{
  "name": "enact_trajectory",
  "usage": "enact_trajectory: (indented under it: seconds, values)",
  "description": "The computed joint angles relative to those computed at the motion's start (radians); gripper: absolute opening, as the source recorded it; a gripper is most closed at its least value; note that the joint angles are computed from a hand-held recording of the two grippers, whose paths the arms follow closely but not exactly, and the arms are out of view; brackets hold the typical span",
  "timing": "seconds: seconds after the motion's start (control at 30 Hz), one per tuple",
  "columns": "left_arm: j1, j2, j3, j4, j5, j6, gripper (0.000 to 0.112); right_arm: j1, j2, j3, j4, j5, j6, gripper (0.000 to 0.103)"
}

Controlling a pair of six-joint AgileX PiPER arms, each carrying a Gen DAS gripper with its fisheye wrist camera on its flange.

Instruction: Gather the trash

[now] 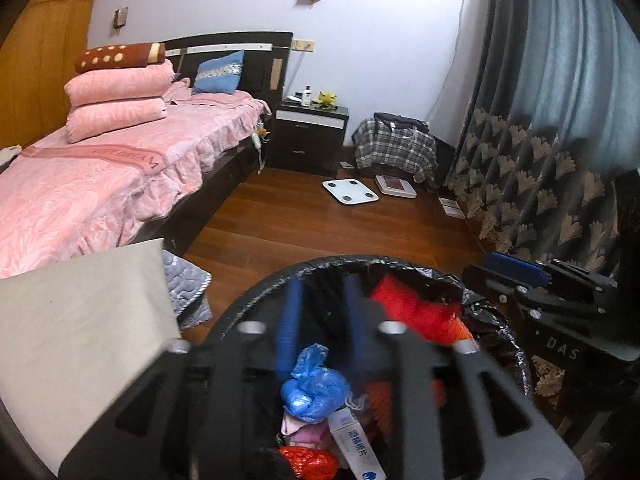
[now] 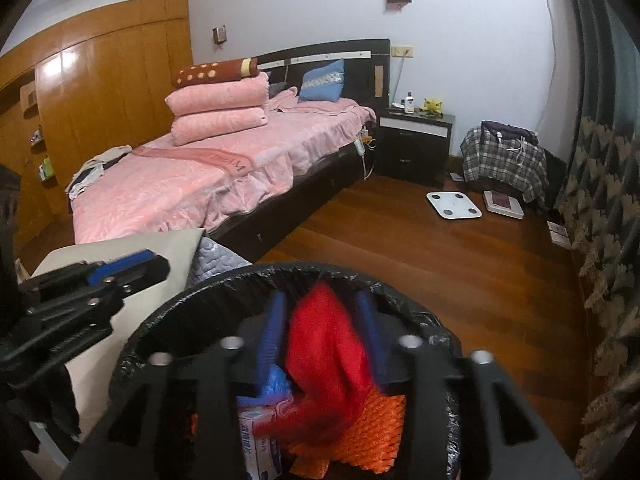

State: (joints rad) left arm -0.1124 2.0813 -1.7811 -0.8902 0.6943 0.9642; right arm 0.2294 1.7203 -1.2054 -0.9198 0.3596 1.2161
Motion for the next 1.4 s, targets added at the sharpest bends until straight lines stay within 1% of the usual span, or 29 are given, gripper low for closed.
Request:
enact_trajectory:
  seconds: [0.07,0.1,0.13,0.17,0.2,0.23,0.27,0.33,0.4,0.57,0.8,0.97,1.13,1.4]
  values:
    - [0.006,-0.008,0.009,0.001,-0.005,0.0,0.046,0.005,-0.008,0.015,-0.033,0.0,0.039,0.05]
    - [0.009,-0.014,0.016,0.003,-0.008,0.001,0.053,0.009,-0.01,0.021,-0.054,0.002,0.064,0.061]
    - [0.014,-0.022,0.027,0.001,-0.014,0.006,0.056,0.014,-0.013,0.024,-0.081,0.008,0.094,0.07]
    - [0.021,-0.032,0.04,-0.005,-0.018,0.015,0.059,0.022,-0.02,0.032,-0.112,0.015,0.128,0.074]
    - [0.028,-0.042,0.05,-0.007,-0.024,0.02,0.066,0.027,-0.024,0.035,-0.126,0.02,0.144,0.08]
    - [0.034,-0.053,0.065,-0.01,-0.032,0.026,0.069,0.033,-0.027,0.038,-0.139,0.027,0.16,0.086]
    - [0.041,-0.063,0.074,-0.011,-0.035,0.028,0.075,0.038,-0.029,0.037,-0.145,0.033,0.167,0.088]
    - [0.058,-0.08,0.09,-0.012,-0.034,0.03,0.079,0.05,-0.04,0.039,-0.145,0.047,0.173,0.094]
    - [0.075,-0.108,0.118,-0.007,-0.042,0.032,0.087,0.054,-0.049,0.034,-0.122,0.052,0.154,0.097]
    - [0.111,-0.171,0.169,-0.004,-0.043,0.038,0.091,0.077,-0.087,0.021,-0.036,0.065,0.085,0.097]
    - [0.165,-0.265,0.232,-0.001,-0.016,0.038,0.093,0.153,-0.14,-0.001,0.01,0.123,0.045,0.097]
    - [0.191,-0.327,0.274,0.008,-0.009,0.035,0.094,0.209,-0.178,-0.008,0.016,0.175,0.041,0.097]
    - [0.211,-0.401,0.33,0.014,-0.023,0.042,0.095,0.268,-0.212,-0.009,0.002,0.225,0.05,0.097]
    - [0.248,-0.498,0.378,0.034,0.003,0.017,0.096,0.347,-0.251,-0.009,-0.026,0.286,0.083,0.097]
